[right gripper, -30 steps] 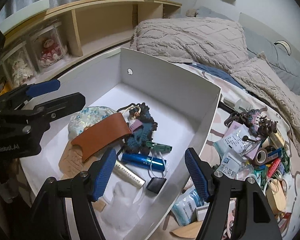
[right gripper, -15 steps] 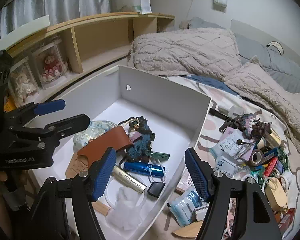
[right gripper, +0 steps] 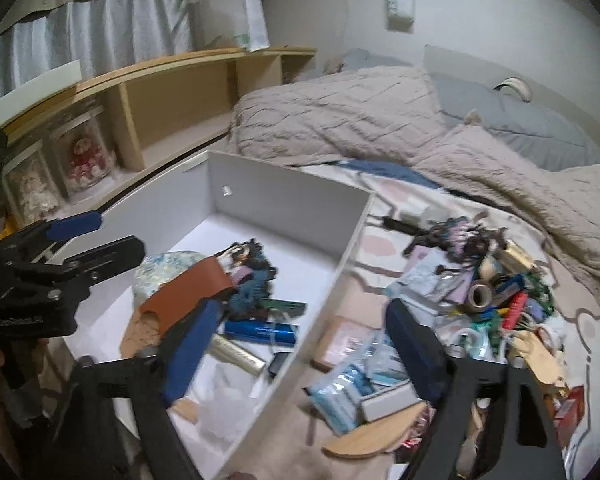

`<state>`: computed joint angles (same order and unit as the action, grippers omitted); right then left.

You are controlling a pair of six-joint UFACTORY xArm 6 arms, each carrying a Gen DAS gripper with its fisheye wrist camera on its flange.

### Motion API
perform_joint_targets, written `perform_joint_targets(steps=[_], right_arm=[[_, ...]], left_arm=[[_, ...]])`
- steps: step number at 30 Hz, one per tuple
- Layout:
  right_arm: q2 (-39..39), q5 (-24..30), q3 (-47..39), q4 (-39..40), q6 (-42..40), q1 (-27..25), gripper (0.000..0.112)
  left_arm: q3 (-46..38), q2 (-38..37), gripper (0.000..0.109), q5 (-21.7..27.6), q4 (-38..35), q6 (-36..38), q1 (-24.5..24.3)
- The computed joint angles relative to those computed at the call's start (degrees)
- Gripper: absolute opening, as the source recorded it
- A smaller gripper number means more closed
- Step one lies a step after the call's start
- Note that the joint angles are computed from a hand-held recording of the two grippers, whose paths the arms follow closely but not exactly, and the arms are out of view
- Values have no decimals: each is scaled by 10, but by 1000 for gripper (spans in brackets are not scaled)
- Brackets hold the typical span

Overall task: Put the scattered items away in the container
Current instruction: 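Withdraw both tools from the shoebox back toward the pile of items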

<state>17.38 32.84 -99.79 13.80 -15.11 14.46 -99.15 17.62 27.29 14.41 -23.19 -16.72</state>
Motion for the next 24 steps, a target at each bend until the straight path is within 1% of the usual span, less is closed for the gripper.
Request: perform_joint_targets(steps=[4, 5, 7, 12, 16, 18, 21, 24], right_arm=[[-24, -38, 40, -16, 20, -10, 91], [-30, -48, 50, -20, 24, -13, 97], [-45, -72, 74, -34, 34, -18, 102], [-81, -114, 129, -61, 57, -35, 103], [-108, -127, 166, -70, 59, -48, 103], [-122, -140, 187, -85, 72, -55, 103], [-144, -160, 222, -86, 82, -66, 103], [-167, -193, 259, -79, 87, -79, 103]], left_arm=[[7, -3, 102, -10, 9, -12, -4], [10, -4, 102, -14, 10, -14, -6], [15, -7, 103, -18, 11, -15, -9], [19, -10, 103, -17, 34, -28, -19], [31, -17, 103, -28, 33, -31, -24], [38, -22, 103, -32, 39, -38, -27], [48, -28, 103, -40, 49, -49, -30], [60, -37, 103, -52, 53, -57, -34]])
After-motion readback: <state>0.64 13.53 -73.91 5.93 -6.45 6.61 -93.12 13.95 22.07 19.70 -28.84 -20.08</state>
